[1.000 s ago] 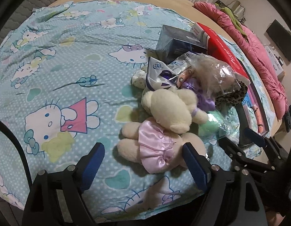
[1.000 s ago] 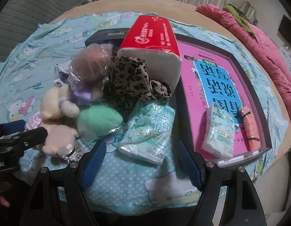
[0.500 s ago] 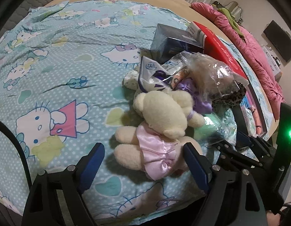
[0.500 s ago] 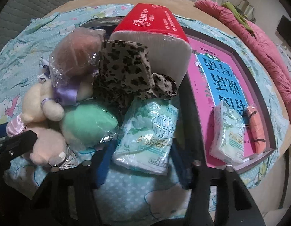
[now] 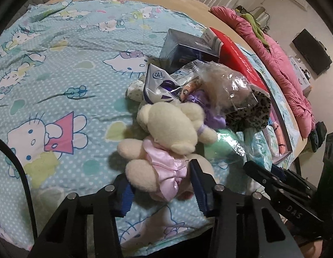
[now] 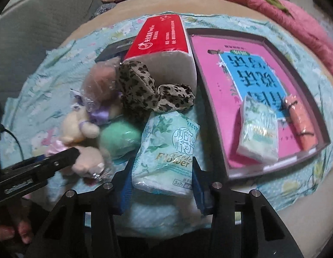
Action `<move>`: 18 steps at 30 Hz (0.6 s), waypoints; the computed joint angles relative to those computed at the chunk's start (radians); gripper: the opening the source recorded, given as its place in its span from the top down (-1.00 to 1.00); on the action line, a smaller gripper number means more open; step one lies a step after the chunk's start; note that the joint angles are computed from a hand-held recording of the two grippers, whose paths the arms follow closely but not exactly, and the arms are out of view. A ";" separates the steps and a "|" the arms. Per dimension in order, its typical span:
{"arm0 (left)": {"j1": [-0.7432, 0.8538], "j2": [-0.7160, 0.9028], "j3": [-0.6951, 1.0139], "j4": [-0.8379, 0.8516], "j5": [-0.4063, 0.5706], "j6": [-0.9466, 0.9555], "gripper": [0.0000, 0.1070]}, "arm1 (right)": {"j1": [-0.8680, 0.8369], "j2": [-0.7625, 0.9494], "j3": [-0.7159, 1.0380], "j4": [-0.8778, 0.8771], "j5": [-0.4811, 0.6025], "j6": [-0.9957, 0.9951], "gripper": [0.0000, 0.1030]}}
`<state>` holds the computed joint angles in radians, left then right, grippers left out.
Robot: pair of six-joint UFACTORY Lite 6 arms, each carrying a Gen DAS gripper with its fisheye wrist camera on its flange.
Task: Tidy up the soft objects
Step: 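Grasp the teddy bear with the left tool while the right tool grasps another Flower tissue pack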
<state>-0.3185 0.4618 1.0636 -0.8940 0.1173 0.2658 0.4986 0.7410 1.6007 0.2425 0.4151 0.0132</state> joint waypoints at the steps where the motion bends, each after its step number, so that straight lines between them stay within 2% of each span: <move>1: -0.007 -0.013 -0.009 0.067 -0.004 -0.068 0.16 | -0.001 -0.012 -0.013 0.015 0.001 -0.012 0.06; 2: -0.013 -0.024 -0.017 0.138 -0.004 -0.139 0.16 | -0.007 -0.022 -0.025 0.054 0.007 -0.045 0.06; 4: -0.015 -0.049 -0.038 0.162 -0.002 -0.166 0.20 | -0.016 -0.037 -0.046 0.113 0.018 -0.093 0.06; 11: -0.013 -0.133 -0.101 0.343 -0.005 -0.354 0.24 | -0.010 -0.100 -0.125 0.188 0.036 -0.168 0.06; 18: -0.033 -0.222 -0.139 0.712 0.004 -0.727 0.42 | 0.006 -0.215 -0.221 0.179 -0.049 -0.180 0.06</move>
